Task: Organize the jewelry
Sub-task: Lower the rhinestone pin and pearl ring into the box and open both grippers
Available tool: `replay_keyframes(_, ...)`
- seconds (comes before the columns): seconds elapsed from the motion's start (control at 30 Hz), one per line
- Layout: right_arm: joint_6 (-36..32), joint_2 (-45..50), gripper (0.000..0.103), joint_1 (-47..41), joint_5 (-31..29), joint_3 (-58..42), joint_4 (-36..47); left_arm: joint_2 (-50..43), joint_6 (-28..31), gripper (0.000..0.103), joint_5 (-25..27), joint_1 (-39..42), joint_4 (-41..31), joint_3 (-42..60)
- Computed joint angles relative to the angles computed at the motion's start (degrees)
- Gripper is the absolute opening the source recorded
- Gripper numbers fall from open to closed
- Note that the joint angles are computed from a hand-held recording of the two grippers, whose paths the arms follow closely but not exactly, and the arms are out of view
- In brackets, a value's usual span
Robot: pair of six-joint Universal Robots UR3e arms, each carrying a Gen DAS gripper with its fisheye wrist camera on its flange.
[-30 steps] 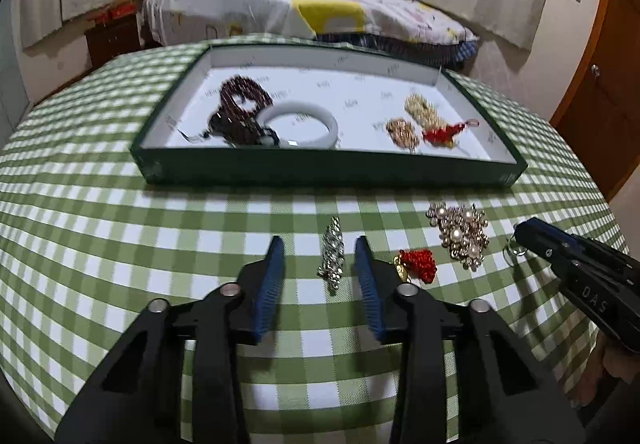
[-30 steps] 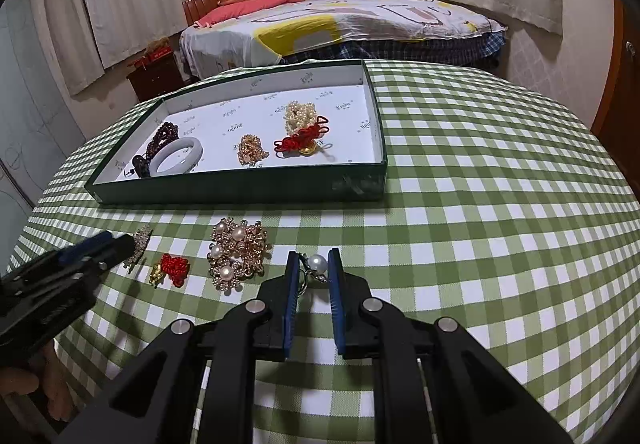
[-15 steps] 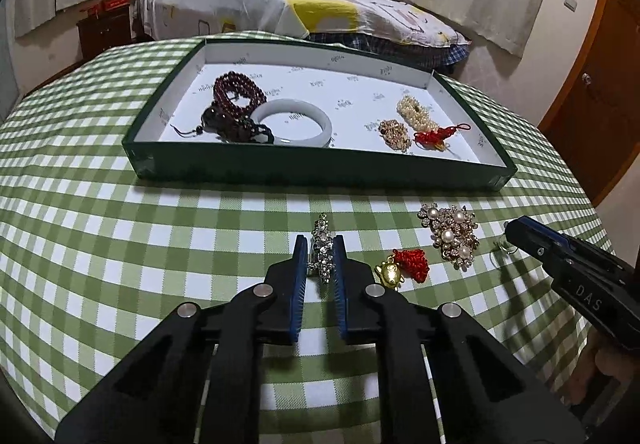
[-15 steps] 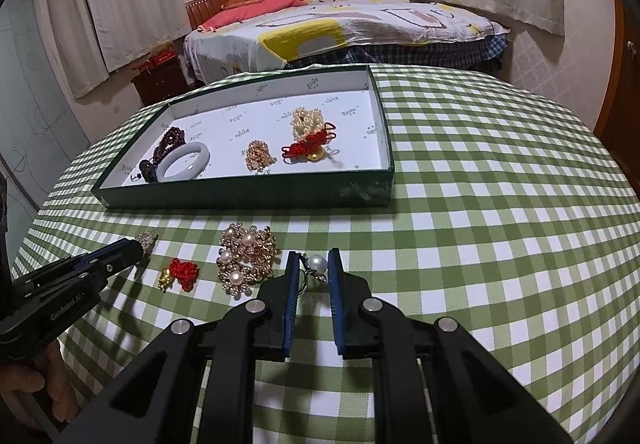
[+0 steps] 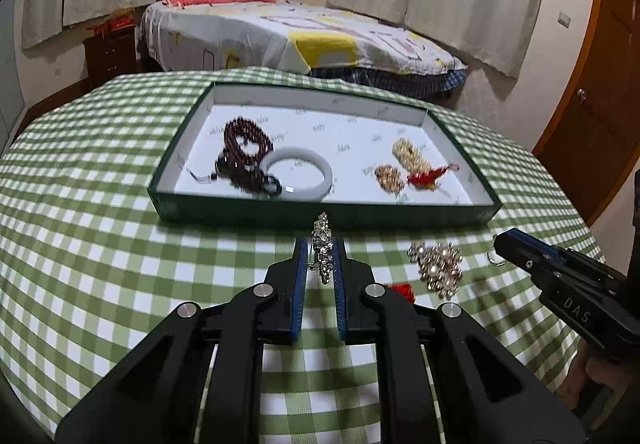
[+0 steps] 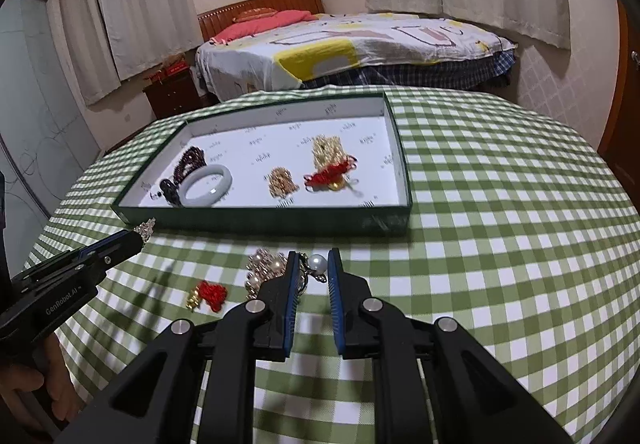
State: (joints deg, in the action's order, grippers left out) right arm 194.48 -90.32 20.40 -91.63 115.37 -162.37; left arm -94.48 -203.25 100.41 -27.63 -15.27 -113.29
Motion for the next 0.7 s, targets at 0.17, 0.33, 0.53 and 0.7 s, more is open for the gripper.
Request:
replay_keyframes(0.17, -0.86, 1.25, 0.015, 0.29, -0.11, -3.46, -0.04, 0.04, 0.95, 0.013, 0.48, 0.40, 0.13, 2.23)
replay_keyframes(0.33, -2.09, 3.94, 0.015, 0.83, -0.64, -9.08, -0.42, -0.76, 2.16, 0.013, 0.75, 1.24, 0.82, 5.25)
replay_keyframes(0.53, -3.81, 8.57, 0.015, 1.47, -1.11, -16.83, -1.57, -3.13, 4.60, 0.013, 0.85, 2.81, 1.21, 10.47)
replay_keyframes(0.7, -5.45, 13.79, 0.015, 1.39, -0.79, -23.50, -3.04, -6.93, 7.22, 0.013, 1.61, 3.60, 1.70, 15.76)
